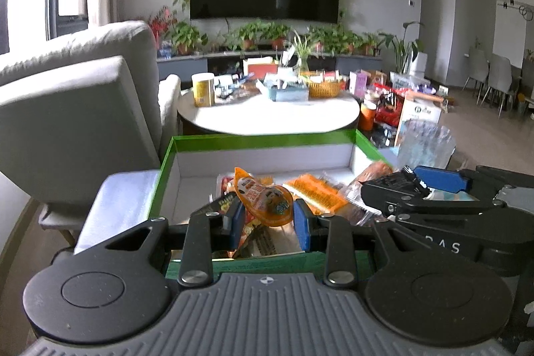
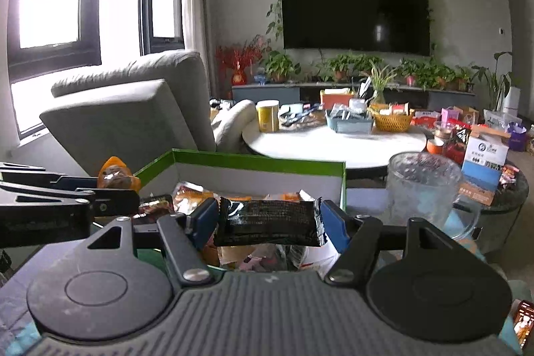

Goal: Organize snacks
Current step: 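Open both tools to drop the packets into the green box, then move the left tool down and grasp the red candy packet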

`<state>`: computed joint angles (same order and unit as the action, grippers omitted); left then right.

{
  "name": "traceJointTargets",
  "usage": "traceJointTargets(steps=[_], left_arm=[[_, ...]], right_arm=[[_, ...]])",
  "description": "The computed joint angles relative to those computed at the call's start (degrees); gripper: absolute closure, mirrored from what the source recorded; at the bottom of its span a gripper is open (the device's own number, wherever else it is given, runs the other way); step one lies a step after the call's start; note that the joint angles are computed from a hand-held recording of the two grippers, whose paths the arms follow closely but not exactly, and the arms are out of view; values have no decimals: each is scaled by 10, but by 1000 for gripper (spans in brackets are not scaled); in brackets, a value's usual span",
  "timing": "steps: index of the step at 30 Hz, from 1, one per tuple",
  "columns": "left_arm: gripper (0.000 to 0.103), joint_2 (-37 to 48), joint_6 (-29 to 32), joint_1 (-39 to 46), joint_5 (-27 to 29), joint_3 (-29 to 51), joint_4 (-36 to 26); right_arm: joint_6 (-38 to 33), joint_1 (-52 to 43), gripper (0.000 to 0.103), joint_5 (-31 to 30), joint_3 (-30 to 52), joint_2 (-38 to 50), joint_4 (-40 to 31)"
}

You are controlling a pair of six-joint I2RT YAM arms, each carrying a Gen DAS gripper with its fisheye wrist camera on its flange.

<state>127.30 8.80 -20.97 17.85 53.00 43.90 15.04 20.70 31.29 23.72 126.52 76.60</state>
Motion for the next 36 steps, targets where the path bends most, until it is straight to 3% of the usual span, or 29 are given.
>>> traceJointTargets(steps=[6, 14, 18, 22, 30, 36], left_arm=[[73, 63, -2, -3, 3, 85, -72], [72, 101, -12, -14, -34, 141, -96], [68, 90, -17, -12, -36, 119, -83], [67, 68, -3, -10, -37, 90, -71], [62, -9, 19, 20, -4, -38, -2], [62, -63, 25, 64, 23, -144, 32]], right_arm=[[-26, -7, 33, -4, 30, 34, 3], [-45, -37, 33, -39, 68, 49, -36], [-19, -44, 33, -60, 80, 52, -79], [0, -35, 33, -67, 55, 38, -69], [51, -9, 33, -52, -16, 25, 5], [38, 47, 33, 12, -54, 11, 25]])
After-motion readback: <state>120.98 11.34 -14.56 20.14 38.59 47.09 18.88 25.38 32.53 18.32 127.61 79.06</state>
